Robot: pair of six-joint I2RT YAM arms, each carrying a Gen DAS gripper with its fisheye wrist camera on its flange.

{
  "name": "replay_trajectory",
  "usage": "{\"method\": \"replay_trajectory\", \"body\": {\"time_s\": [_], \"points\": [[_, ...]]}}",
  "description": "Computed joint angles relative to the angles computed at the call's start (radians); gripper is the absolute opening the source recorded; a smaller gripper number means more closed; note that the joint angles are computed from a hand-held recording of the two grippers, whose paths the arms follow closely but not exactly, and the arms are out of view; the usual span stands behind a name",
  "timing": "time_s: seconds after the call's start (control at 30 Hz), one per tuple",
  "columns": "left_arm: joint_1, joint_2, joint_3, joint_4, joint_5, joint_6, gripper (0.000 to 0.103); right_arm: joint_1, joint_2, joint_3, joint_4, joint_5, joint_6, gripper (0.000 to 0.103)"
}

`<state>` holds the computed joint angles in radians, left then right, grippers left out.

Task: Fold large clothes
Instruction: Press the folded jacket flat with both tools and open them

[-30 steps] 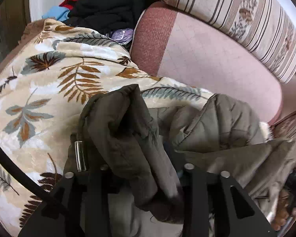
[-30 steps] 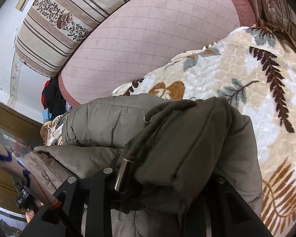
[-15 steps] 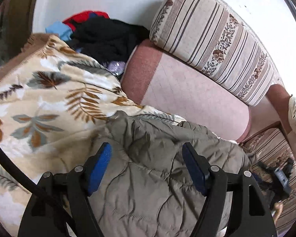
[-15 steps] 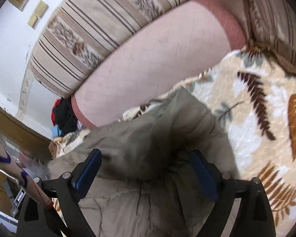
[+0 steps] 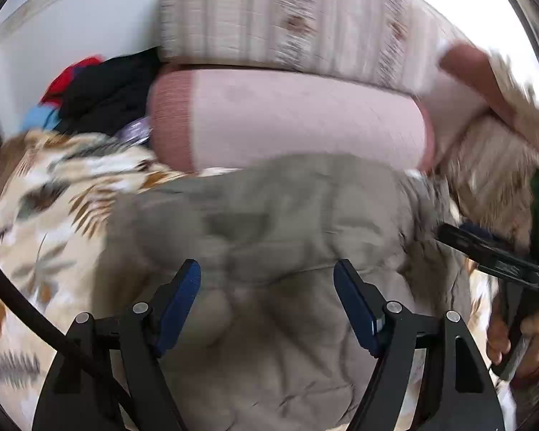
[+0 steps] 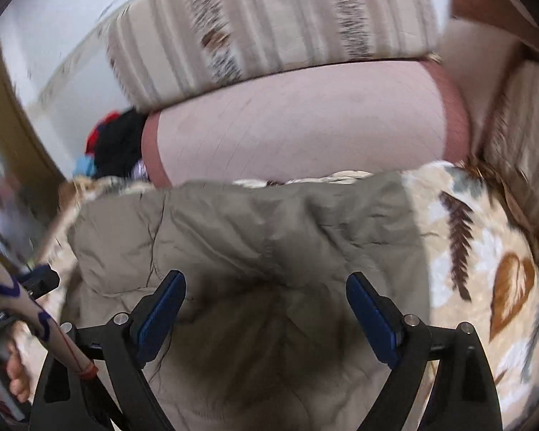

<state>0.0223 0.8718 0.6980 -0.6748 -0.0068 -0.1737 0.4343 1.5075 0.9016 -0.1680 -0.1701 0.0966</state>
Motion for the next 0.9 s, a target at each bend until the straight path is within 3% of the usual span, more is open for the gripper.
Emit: {"method": "replay_trajectory", "body": {"time_s": [0.13, 0.4, 0.67, 0.9], "points": [[-0.103, 0.237, 0.003, 0.15, -0.142, -0.02, 0.076, 0.049, 0.164, 0.064, 0.057, 0.102, -0.023, 0.094], [-0.011, 0.623, 0.134, 0.351, -0.157, -0.004, 0.085, 0.034, 0.406, 0.266, 0.074, 0.12, -0.017, 0.094], [0.055, 0.823, 0.273, 0.41, -0.118, 0.022, 0.095, -0.007, 0.6, 0.524, -0.029, 0.069, 0.007, 0.098], [0.079, 0.844, 0.265, 0.447, -0.075, 0.016, 0.098, -0.028, 0.63, 0.535, -0.017, 0.026, 0.029, 0.102]]}}
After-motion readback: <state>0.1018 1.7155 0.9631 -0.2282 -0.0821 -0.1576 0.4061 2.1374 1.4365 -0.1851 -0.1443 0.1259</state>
